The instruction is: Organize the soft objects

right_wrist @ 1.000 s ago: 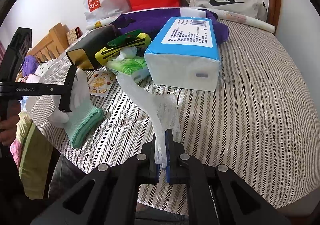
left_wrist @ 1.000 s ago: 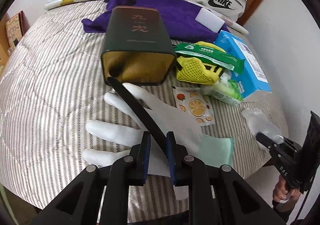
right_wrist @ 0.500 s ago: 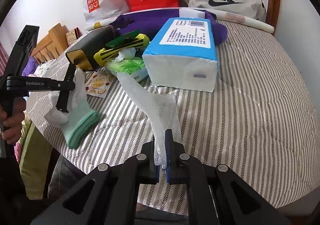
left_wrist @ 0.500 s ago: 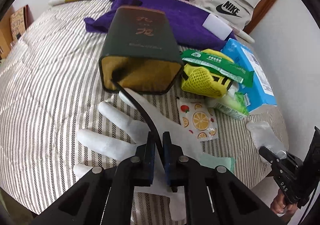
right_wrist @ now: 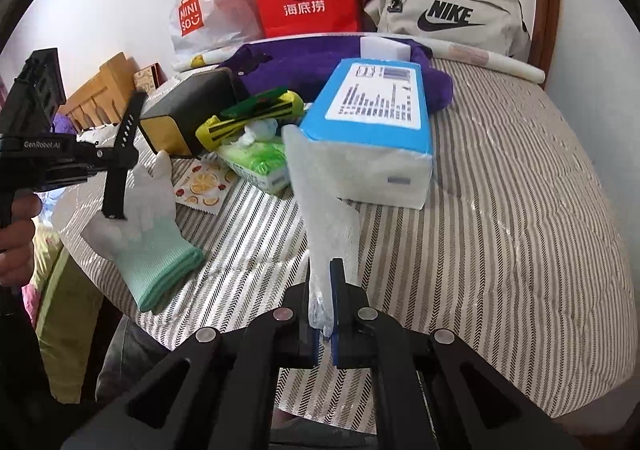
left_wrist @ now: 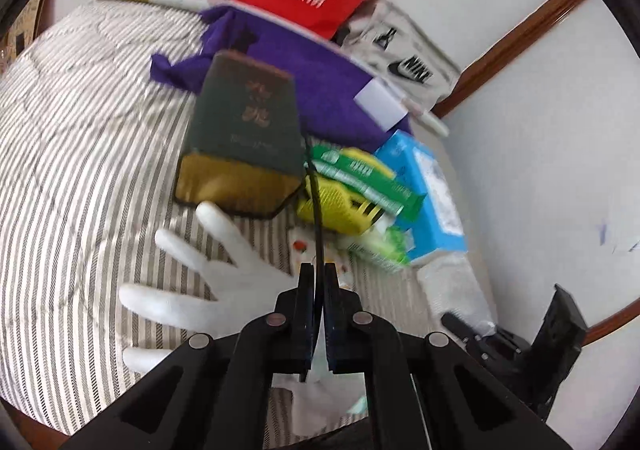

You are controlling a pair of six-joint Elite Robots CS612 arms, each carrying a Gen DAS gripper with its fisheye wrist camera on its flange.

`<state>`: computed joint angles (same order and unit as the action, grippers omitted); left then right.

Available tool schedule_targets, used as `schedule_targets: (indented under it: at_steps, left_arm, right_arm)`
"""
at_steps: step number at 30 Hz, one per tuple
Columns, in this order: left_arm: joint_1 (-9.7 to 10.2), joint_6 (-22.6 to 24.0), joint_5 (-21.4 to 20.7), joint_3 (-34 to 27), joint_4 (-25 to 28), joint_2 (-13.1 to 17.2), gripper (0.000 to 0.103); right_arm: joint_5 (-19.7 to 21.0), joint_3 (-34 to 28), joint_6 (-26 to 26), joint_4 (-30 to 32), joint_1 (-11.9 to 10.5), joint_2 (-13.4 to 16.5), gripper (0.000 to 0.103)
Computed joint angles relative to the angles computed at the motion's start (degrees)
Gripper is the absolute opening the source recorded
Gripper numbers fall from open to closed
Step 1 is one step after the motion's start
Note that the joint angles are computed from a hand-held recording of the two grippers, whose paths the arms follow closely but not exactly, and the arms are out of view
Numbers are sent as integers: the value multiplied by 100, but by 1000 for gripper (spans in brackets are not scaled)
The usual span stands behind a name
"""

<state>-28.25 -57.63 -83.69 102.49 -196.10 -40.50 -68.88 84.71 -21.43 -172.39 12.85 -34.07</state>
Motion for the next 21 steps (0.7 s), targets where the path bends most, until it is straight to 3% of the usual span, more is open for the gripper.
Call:
schedule_targets:
  at_steps: [4, 7, 10, 17, 21]
  left_arm:
    - [-23, -38, 129, 37, -217, -13, 5]
    - [-71, 21, 488, -6, -169, -28, 5]
    - [-28, -67, 475, -56, -283, 6, 5]
    - [-23, -26, 946, -257, 186, 36, 5]
    - [49, -10, 681, -429, 278, 158, 5]
  right_arm:
    - [-13, 23, -44, -19, 16, -36, 4]
    - [-25, 43, -105, -16, 31, -63, 4]
    - [-23, 45, -130, 4, 43, -80, 4]
    - [72, 37, -302, 47, 75, -87, 4]
    - [24, -37, -300, 159, 87, -45, 4]
